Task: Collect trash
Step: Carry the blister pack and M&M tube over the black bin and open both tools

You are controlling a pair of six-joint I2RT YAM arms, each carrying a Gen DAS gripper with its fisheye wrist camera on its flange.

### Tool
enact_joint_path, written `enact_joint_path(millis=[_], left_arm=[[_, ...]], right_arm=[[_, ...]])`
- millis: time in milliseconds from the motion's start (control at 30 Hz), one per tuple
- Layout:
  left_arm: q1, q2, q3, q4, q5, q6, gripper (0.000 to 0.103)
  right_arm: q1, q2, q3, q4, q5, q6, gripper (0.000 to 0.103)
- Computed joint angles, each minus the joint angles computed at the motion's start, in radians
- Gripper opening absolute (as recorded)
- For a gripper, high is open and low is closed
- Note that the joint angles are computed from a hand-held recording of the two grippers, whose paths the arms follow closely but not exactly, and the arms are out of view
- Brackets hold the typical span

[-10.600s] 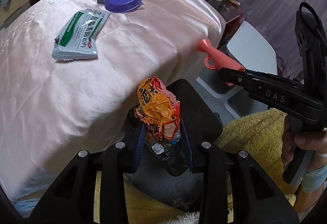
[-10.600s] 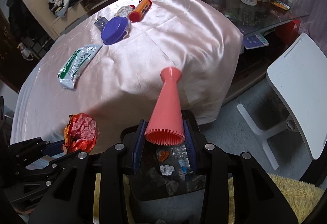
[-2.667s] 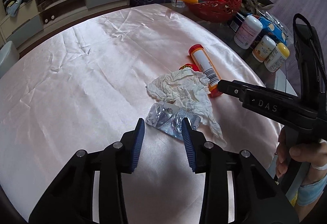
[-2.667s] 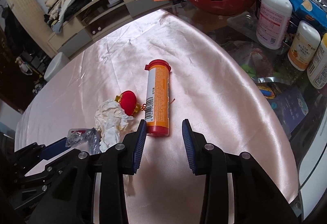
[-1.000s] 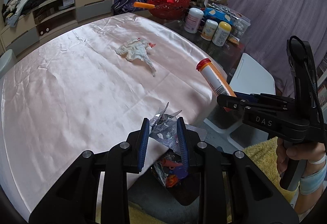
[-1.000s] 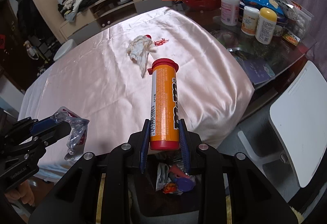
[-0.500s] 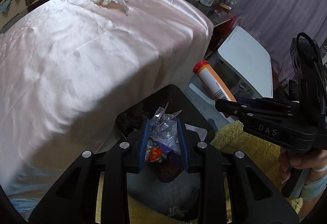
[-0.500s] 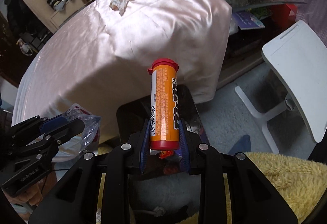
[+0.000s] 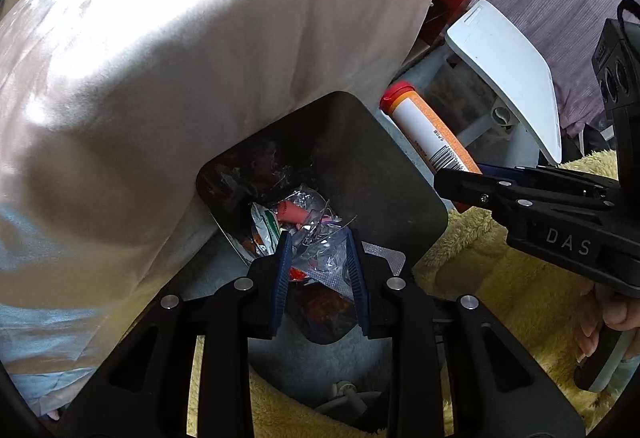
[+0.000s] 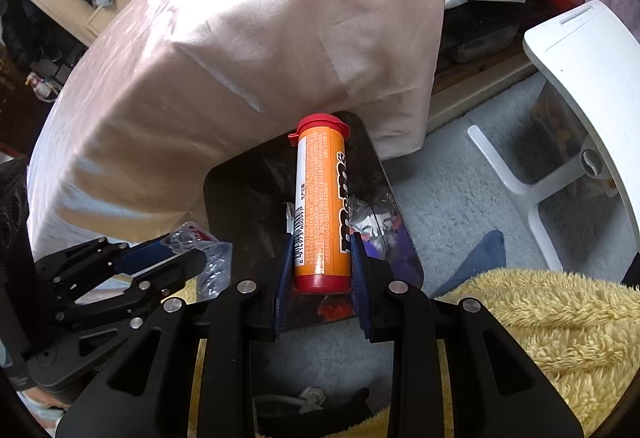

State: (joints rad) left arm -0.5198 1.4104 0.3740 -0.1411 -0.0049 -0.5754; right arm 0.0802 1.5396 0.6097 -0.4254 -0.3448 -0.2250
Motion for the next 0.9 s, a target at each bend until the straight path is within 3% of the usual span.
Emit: enact_joint_path(millis=[167, 233, 333, 467, 567, 733, 900], left_arm=[[0.030, 0.026, 0.008, 0.007, 0.046, 0.026, 0.028], [0.026, 0.035, 0.011, 0.008, 0.044, 0.028, 0.035], [0.026, 0.022, 0.011, -0.006, 0.040, 0.031, 0.039], [0.036, -0.010, 0.001, -0.031, 0.028, 0.035, 0.043], [0.053, -0.087, -0.001, -0.106, 0.005, 0.052, 0.052], [0.092, -0.303, 0.017, -0.292, -0.062, 0.102, 0.078], [0.188, -0.458, 0.078, -0.436, -0.079, 0.164, 0.088]], right_arm=[[-0.003, 0.032, 0.013, 0.008, 0.000, 0.021, 0.030], [-0.007, 0.042, 0.020, 0.010, -0.005, 0.029, 0.031], [-0.006, 0.048, 0.023, 0.017, 0.001, 0.040, 0.042], [-0.011, 0.049, 0.021, 0.022, 0.003, 0.051, 0.043], [-0.028, 0.047, 0.027, 0.016, -0.012, 0.051, 0.049], [-0.038, -0.013, 0.050, -0.019, -0.043, 0.051, 0.060], [-0.021, -0.100, 0.118, -0.065, -0.063, 0.085, 0.070]])
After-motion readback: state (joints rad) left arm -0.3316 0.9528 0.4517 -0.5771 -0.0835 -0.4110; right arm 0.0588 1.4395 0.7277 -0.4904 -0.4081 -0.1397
